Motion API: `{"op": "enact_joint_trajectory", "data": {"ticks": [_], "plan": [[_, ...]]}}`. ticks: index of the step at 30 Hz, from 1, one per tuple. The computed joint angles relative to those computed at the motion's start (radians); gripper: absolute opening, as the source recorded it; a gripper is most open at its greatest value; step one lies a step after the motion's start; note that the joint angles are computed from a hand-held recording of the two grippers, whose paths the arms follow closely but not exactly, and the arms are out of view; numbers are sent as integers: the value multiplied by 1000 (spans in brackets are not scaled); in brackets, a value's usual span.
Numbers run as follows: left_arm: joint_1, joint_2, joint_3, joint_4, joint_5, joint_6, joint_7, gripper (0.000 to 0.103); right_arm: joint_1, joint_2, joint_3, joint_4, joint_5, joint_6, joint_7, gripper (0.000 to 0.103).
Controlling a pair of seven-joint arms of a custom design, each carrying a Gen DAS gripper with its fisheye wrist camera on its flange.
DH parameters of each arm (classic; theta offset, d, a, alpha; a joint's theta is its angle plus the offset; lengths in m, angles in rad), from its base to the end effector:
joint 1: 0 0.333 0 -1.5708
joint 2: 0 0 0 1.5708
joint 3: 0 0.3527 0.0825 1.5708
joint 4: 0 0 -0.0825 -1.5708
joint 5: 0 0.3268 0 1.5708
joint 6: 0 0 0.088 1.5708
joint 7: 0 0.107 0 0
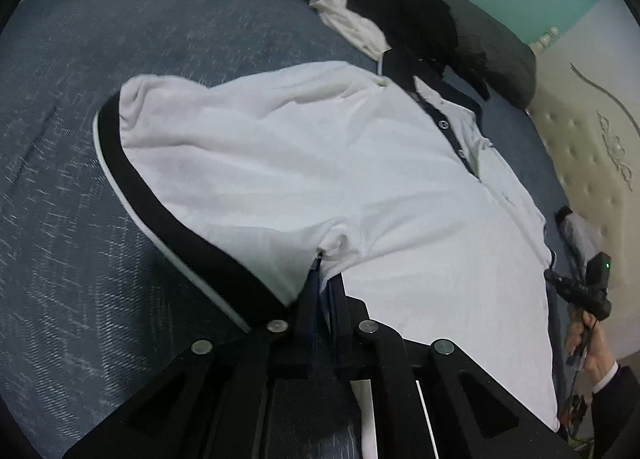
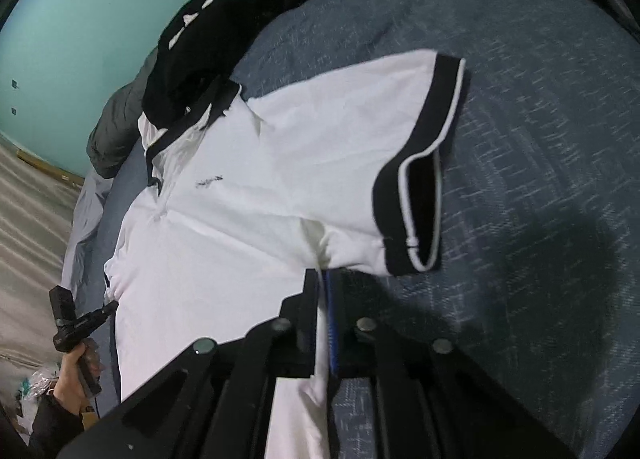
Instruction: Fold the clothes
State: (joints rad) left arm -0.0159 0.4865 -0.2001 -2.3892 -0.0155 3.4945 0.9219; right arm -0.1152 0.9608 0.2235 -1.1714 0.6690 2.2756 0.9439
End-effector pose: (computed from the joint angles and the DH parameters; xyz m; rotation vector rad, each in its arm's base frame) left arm 0.5269 -0.1062 0.2810 -2.4632 1.4577 -0.9130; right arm 0.7623 0.0348 0.2871 -1.8970 1.5303 0.2932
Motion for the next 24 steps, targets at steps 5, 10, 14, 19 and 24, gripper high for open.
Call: {"op": "enact_joint_trajectory", "data": {"ticks": [5, 10, 14, 19, 24], "plan": [[119, -28, -107, -86, 110, 68, -55, 27, -32, -20, 7, -26, 16, -69, -15, 12], [158, 11, -152, -93, 223, 69, -107, 26, -28, -55, -3, -98, 23, -99, -70, 13], [129, 18, -127, -87, 218, 74, -130, 3, -8, -67, -22, -128, 14, -92, -70, 2], [72, -34, -57, -104, 154, 45, -110, 2, -10, -84, -21, -152, 46, -17, -89, 1], [85, -36, -66, -107, 156, 34, -107, 1, -15, -74, -14, -138, 42, -18, -80, 1]]}}
